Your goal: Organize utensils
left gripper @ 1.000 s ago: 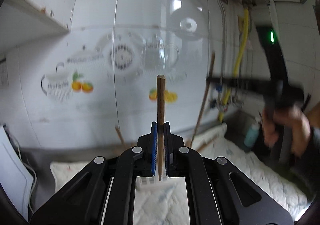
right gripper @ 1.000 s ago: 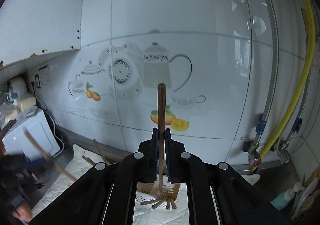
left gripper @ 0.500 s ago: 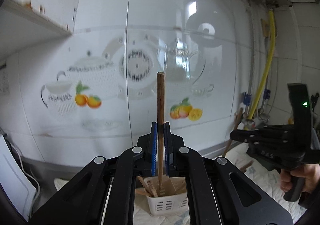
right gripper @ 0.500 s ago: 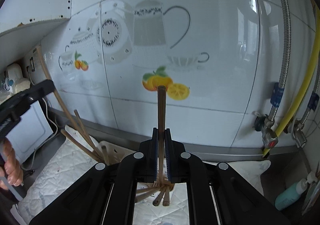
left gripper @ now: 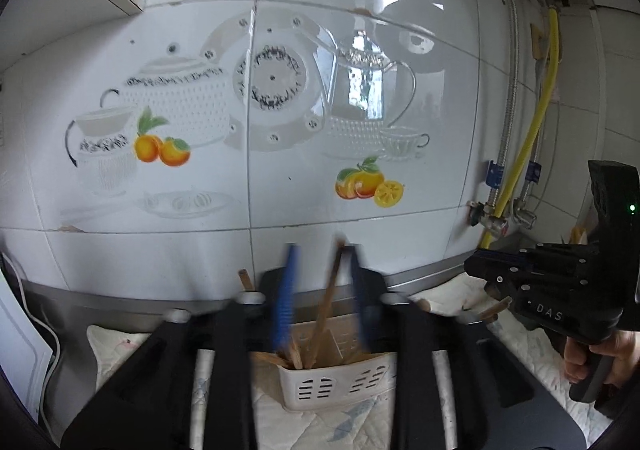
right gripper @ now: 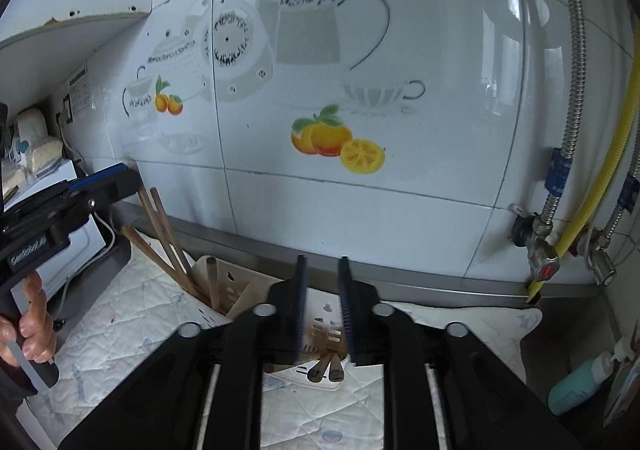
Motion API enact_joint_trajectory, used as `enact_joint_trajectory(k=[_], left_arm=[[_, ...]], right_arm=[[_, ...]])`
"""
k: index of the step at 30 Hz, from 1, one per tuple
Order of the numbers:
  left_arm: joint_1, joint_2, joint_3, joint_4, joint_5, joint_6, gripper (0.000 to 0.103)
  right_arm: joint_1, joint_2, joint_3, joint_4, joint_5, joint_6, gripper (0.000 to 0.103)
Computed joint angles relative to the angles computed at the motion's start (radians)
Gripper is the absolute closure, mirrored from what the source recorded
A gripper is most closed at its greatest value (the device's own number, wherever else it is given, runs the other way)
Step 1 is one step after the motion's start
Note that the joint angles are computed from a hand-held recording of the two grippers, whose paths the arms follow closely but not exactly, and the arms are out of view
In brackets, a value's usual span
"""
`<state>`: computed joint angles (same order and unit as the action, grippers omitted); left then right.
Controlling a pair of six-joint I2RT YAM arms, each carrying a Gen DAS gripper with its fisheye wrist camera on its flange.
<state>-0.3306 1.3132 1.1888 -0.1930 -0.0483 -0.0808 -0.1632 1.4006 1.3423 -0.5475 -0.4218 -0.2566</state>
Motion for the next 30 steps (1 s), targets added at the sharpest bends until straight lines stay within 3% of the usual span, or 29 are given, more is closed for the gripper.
enact_joint_trajectory(k=[2,16,18,22,25,30], left_arm=[[-0.003,-0.032,-0.015,0.001,-0.006,0.006,0.056],[-0.003,-0.396,-0.214,-0.147,-0.06,-0.047,0.006],[-0.018,-0.47,-0.262,-0.175,-0.075,-0.051,0.005],[-0.08,-0.611,-0.358,-0.261,-0.127,-0.061,0.005],[-0.14,-0.716,-0.429,-0.332,-0.189,-0.083,0.005],[-0.19,-0.886,-0.522,-0.474,-0.252,-0.164,0.005]], right_arm=[[-0.008,-0.024,-0.005,-0.004,-0.001,-0.005,0.082],[-0.181,-0.33,-0.162,-0.144,-0.131,-0.061,0.048],[-0.201,-0.394,-0.208,-0.16,-0.136,-0.073,0.036],[-0.248,-0.537,-0.319,-0.208,-0.179,-0.11,0.031],[-0.283,-0.639,-0.397,-0.25,-0.213,-0.117,0.019],[-0.356,-0.814,-0.523,-0.353,-0.264,-0.156,0.013]])
